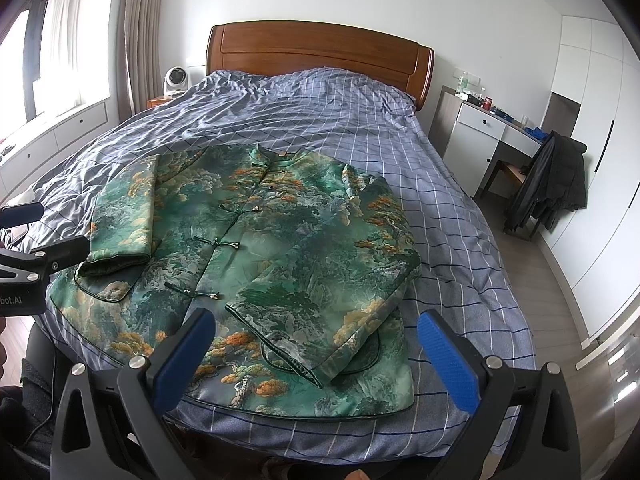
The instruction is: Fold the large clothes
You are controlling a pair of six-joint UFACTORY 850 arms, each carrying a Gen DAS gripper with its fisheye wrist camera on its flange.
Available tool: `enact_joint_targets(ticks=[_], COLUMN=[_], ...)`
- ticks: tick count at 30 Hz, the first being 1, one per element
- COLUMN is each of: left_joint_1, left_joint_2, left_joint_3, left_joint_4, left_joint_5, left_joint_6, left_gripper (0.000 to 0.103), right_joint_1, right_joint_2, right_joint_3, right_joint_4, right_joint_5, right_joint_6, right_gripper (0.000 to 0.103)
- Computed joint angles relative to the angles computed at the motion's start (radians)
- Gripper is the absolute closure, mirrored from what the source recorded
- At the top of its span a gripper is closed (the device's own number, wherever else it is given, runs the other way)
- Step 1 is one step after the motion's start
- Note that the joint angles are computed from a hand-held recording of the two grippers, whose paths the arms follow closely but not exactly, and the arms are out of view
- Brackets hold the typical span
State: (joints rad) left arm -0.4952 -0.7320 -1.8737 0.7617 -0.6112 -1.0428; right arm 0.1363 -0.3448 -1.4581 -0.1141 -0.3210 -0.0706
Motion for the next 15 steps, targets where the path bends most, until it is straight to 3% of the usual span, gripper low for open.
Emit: enact_joint_targets(ticks=[15], left_joint_1=[0.006], left_joint_2=[0.005], left_joint_3=[0.01], left_joint_4=[0.018], left_joint_5=[0.009], left_joint_6=[-0.009], left_gripper=[0.0], right_joint_1=[0.004], right_joint_2=[-0.009], right_joint_3=[-0.009], right_joint_4=[0.029], right_joint_5=[-0.003], right_joint_6=[-0.045], right_gripper=[0.0])
